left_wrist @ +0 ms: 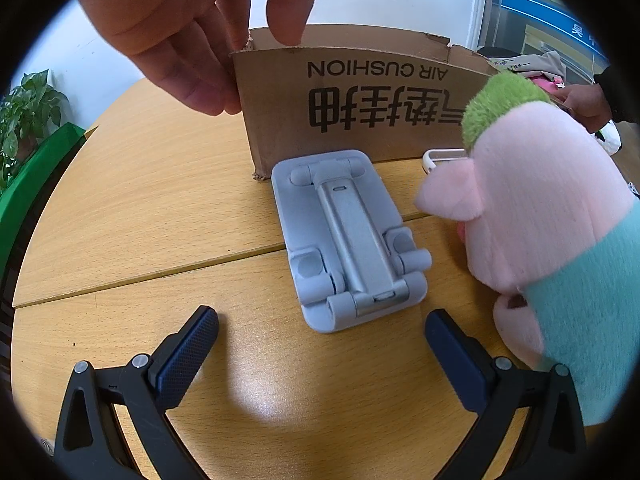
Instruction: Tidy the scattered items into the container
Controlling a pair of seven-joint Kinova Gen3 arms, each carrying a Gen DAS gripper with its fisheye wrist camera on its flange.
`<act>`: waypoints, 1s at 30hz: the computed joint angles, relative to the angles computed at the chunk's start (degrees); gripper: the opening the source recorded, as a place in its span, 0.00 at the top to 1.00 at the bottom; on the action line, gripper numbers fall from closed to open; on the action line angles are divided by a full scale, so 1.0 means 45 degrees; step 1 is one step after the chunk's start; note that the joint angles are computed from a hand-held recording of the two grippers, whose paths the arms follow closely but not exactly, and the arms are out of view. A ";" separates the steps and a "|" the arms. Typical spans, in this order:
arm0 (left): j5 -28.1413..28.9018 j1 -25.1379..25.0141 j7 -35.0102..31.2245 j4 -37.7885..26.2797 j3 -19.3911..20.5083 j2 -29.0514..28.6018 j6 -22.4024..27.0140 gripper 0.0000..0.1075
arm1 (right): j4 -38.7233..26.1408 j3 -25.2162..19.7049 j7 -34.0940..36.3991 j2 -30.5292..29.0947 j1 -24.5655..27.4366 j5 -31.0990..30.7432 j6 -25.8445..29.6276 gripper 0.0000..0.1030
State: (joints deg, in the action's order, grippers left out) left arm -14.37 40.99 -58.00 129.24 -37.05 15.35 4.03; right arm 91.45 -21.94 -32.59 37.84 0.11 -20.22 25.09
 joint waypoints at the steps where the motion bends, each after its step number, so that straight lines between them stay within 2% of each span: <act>1: 0.0006 0.0016 0.0000 -0.0001 -0.0010 0.0001 0.0006 0.04 | 0.0000 0.0003 0.0003 0.0000 -0.0002 -0.0004 0.0000 0.00; 14: -0.0023 -0.0058 -0.0149 0.0095 0.0163 -0.0098 -0.0074 0.04 | -0.0003 0.0020 0.0033 -0.0001 -0.0009 -0.0032 0.0009 0.00; 20: 0.0180 -0.0847 -0.1022 0.0322 0.1073 -0.0355 -0.0309 0.04 | -0.0006 0.0021 0.0037 -0.0003 -0.0008 -0.0034 0.0016 0.00; 24: 0.0505 -0.1736 -0.1911 0.0448 0.2018 -0.0503 -0.0483 0.04 | -0.0008 0.0025 0.0042 0.0001 -0.0011 -0.0038 0.0015 0.00; 30: 0.1150 -0.1824 -0.2643 0.0483 0.2113 -0.0563 -0.0489 0.04 | -0.0007 0.0025 0.0049 -0.0007 -0.0006 -0.0043 0.0024 0.00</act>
